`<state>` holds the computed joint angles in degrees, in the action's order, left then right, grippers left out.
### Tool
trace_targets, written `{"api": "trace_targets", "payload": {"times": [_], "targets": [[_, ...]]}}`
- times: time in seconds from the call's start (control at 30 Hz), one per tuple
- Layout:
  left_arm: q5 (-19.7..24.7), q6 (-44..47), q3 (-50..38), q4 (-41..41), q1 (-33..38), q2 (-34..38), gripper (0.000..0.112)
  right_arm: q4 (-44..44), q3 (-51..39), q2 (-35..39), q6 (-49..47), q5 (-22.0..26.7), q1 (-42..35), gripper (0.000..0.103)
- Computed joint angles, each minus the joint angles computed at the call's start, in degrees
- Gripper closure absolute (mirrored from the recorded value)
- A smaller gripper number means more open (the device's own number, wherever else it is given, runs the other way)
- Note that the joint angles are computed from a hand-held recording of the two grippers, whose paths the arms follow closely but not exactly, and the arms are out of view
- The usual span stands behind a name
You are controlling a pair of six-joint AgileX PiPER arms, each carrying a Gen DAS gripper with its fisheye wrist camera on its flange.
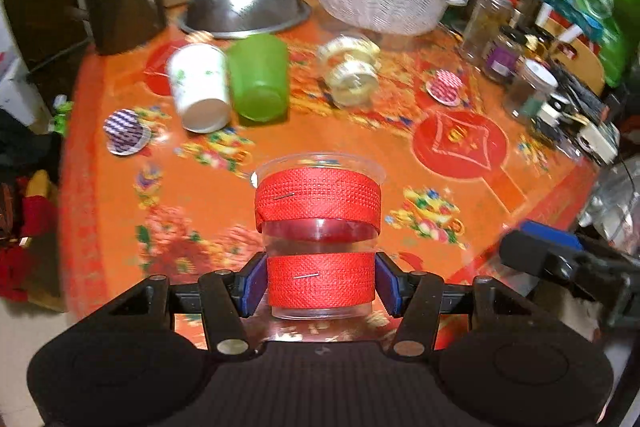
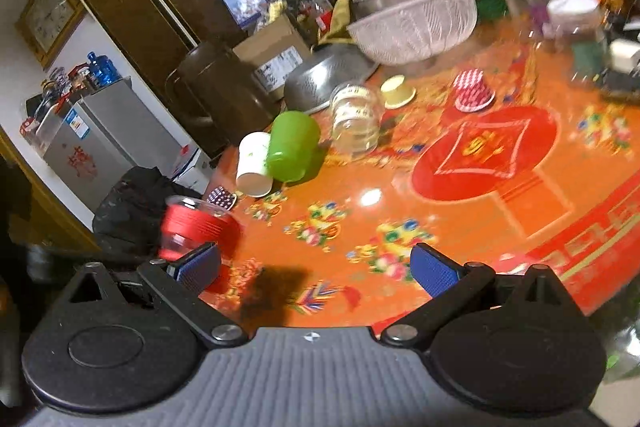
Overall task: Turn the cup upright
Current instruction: 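Lift the red cup with the left gripper toward the right gripper, then close the right gripper on the red cup while the left gripper holds it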
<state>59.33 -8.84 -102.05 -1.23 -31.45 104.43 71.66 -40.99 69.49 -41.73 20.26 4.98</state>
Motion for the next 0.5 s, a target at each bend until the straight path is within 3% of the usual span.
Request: {"api": "trace_targets", "payload": {"times": [0.13, 0.4, 0.5], "targets": [[-4.67, 2.44, 4.03, -3.47, 0.31, -0.01, 0.053, -4.94, -3.53, 4.0, 8.15, 1.34, 1.5, 0.001], [-8.96, 7.75, 7.09, -11.57, 1.98, 2.11, 0.053, -13.09, -12.74, 13.29, 22.31, 6.87, 3.49, 0.001], [-10.04, 8.54, 7.8, -13.56, 2.68, 2.47, 0.053, -16.9, -15.65, 15.46, 27.22, 7.3, 4.3, 0.007]]}}
